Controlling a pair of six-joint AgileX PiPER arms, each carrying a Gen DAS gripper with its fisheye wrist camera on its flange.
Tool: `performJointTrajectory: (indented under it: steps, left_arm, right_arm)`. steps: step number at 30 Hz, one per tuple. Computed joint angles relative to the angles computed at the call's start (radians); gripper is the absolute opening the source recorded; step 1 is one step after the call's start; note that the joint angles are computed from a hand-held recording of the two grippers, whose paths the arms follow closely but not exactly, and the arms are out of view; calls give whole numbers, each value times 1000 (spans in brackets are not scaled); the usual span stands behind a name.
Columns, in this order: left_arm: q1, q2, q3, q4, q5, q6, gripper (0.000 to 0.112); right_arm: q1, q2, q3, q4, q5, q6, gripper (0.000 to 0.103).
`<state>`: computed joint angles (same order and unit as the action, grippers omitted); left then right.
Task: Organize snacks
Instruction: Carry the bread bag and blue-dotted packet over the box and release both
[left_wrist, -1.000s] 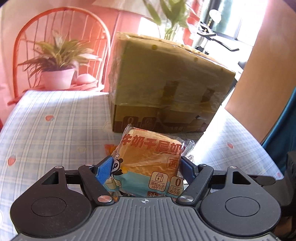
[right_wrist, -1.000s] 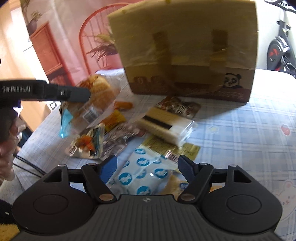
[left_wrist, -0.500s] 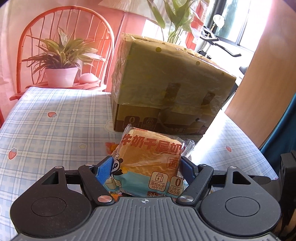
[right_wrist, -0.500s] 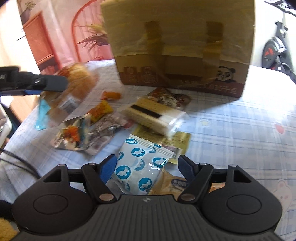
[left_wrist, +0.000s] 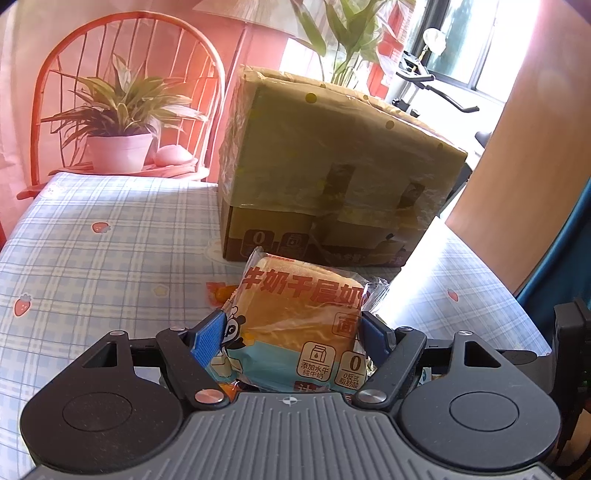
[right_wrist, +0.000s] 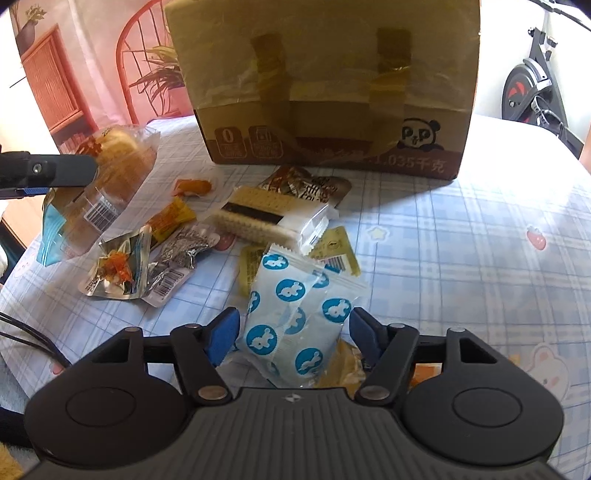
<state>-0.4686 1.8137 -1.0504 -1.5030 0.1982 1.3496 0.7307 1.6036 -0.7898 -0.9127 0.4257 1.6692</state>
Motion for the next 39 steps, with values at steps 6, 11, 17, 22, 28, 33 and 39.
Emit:
performJointTrajectory:
  steps: [6,11,17,22,28,33,39]
  left_arm:
    - [6,3,-4,-5,6,7,79]
    - [8,0,3,-82,6,87,79]
    - [13,-17,3,-151,17,160,79]
    - [3,-45,-23,-198,-1,238,79]
    - [10,-51,-129,-122,36,173,79]
    - [-7,11,-320,112,83,-57,79]
    - [-54,170,-649,494,127,-411,79]
  right_arm:
    - [-2,-7,14,-58,-15,72,58]
    - [2,-15,20,-102,-12,107,53]
    - [-2,-57,42,-249,-6,249,51]
    - [-20,-105,41,-337,21,316,51]
    - [-80,-177,8,-400,54,299,51]
    - [-154,-228,-54,-447,65,238,51]
    - [-252,-243,-151,-427,50,74,51]
